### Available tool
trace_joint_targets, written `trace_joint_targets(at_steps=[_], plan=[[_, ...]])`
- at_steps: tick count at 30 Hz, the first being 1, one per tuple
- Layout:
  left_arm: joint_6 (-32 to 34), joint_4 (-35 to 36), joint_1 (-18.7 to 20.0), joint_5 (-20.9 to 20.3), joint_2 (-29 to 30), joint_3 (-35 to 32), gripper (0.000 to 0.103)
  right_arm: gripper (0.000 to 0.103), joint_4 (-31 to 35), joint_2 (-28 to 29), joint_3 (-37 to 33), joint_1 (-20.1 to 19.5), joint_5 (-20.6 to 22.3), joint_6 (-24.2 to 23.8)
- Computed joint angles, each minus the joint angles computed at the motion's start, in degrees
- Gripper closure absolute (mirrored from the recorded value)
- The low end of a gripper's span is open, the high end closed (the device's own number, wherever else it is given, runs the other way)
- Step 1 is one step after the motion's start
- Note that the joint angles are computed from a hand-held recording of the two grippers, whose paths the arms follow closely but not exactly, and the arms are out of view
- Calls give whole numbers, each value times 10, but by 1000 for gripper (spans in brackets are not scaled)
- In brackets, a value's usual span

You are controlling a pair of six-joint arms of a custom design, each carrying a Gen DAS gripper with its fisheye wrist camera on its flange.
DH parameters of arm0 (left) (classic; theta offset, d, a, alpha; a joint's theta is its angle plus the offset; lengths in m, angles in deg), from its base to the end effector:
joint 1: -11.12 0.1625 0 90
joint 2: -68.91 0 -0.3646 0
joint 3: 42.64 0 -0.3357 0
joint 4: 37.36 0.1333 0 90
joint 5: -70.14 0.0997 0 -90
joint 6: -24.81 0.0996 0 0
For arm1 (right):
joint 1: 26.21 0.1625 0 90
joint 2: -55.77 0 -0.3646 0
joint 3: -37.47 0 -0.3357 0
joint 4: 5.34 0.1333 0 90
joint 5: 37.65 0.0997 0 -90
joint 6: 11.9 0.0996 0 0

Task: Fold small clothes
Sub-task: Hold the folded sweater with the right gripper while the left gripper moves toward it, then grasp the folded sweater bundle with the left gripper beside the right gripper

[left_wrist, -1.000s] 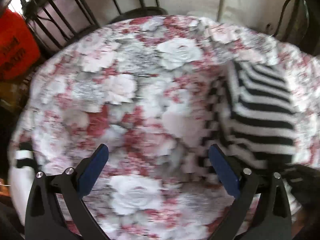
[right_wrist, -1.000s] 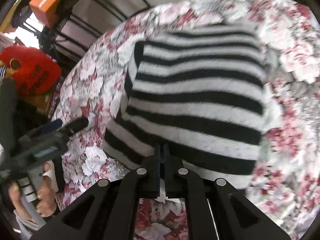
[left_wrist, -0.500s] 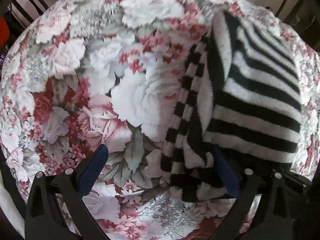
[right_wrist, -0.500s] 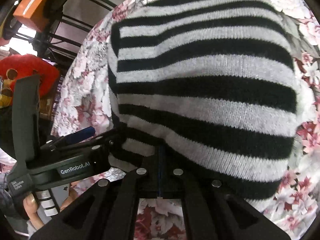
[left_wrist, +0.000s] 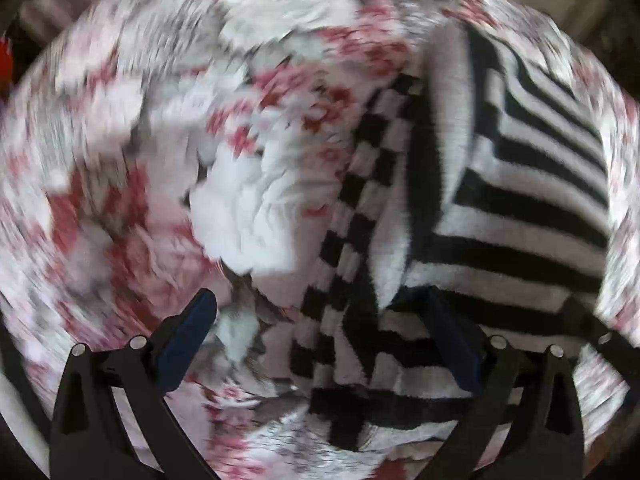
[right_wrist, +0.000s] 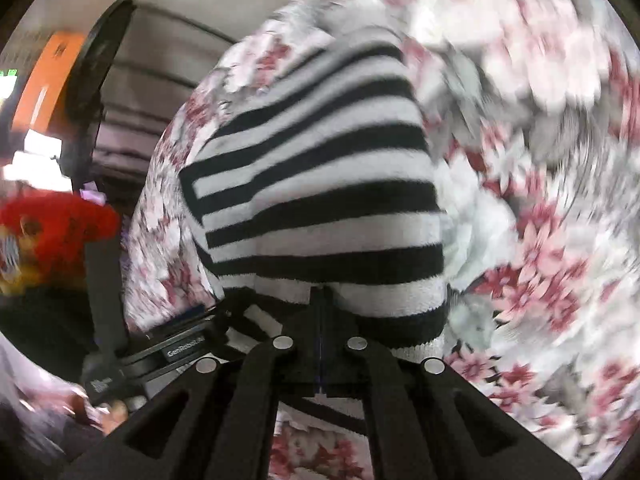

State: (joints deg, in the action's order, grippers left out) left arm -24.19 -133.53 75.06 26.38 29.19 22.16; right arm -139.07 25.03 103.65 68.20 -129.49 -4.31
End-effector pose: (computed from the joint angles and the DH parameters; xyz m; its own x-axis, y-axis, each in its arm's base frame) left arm -0.1040 -0.6799 0.1557 -0.6538 -0.3041 -0.6928 -0.1187 0.9456 -0.3030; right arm 0.1835 -0.6878 0.0701 -0.9982 0.0587 0.0125 0.0562 0.9875 -0.1471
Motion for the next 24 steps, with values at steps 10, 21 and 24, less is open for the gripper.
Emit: trace_joint_targets(at_steps=[10,21,24], plan=[[91,-177,-30,-32,-84,101,5,58,-57,-62,36,26,-62,-50],[150,-209,16,-81,-50,89,5,52,-44,-55,39,-18,-42,-78],[164,-225,26,-92,-41,86,4,51,-35,-38,30,-24,-15,-81]])
